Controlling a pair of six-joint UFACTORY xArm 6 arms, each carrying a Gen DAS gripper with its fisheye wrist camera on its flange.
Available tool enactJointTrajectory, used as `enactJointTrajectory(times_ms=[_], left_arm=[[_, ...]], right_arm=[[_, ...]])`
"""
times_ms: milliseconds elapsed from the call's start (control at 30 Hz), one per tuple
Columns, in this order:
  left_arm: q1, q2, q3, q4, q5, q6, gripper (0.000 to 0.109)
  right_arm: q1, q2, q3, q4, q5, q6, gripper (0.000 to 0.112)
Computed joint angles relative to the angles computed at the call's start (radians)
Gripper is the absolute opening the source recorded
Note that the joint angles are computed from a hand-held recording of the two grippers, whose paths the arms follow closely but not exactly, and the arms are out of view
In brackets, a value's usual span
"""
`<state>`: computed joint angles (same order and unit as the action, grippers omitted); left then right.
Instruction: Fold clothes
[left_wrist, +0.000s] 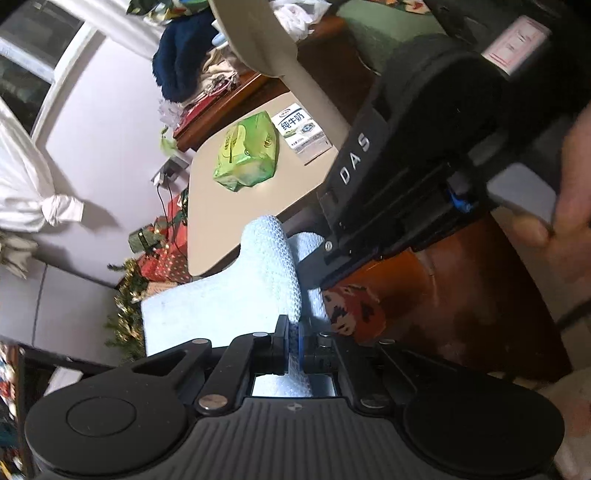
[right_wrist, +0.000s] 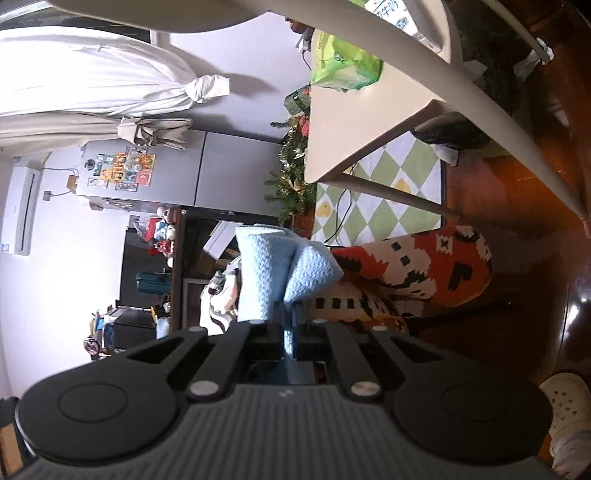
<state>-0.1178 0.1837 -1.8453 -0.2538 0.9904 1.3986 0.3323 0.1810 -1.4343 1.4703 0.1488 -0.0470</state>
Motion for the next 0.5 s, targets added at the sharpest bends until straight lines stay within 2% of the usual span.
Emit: enactJointTrajectory(times_ms=[133, 233, 333, 400, 433, 500], left_arm=[[0.001, -0.027, 0.049, -0.019, -0.015, 0.024, 0.004], [0.005, -0.053, 0.105, -0.038, -0.059, 0.082, 0.007], [-0.004, -0.082, 0.176, -0.057, -0.125, 0.165, 0.017], [-0.009, -0.098, 0.217, -0.082, -0.158, 0.222, 0.041], [-0.014, -0.106, 0.242, -0.089, -0.183, 0.246, 0.045], [-0.022, -0.117, 0.279, -0.089, -0.235, 0.250, 0.045]], right_arm=[[-0.004, -0.002, 0.006, 0.014, 0.006, -0.019, 0.003], [-0.002, 0.000, -0.003, 0.157, 0.016, -0.136, 0.004], [0.002, 0.004, -0.002, 0.190, 0.015, -0.151, 0.004], [-0.001, 0.010, 0.001, 0.149, 0.025, -0.120, 0.004], [-0.003, 0.009, -0.002, 0.159, 0.028, -0.128, 0.004], [-0.006, 0.007, -0.004, 0.148, 0.035, -0.116, 0.004]])
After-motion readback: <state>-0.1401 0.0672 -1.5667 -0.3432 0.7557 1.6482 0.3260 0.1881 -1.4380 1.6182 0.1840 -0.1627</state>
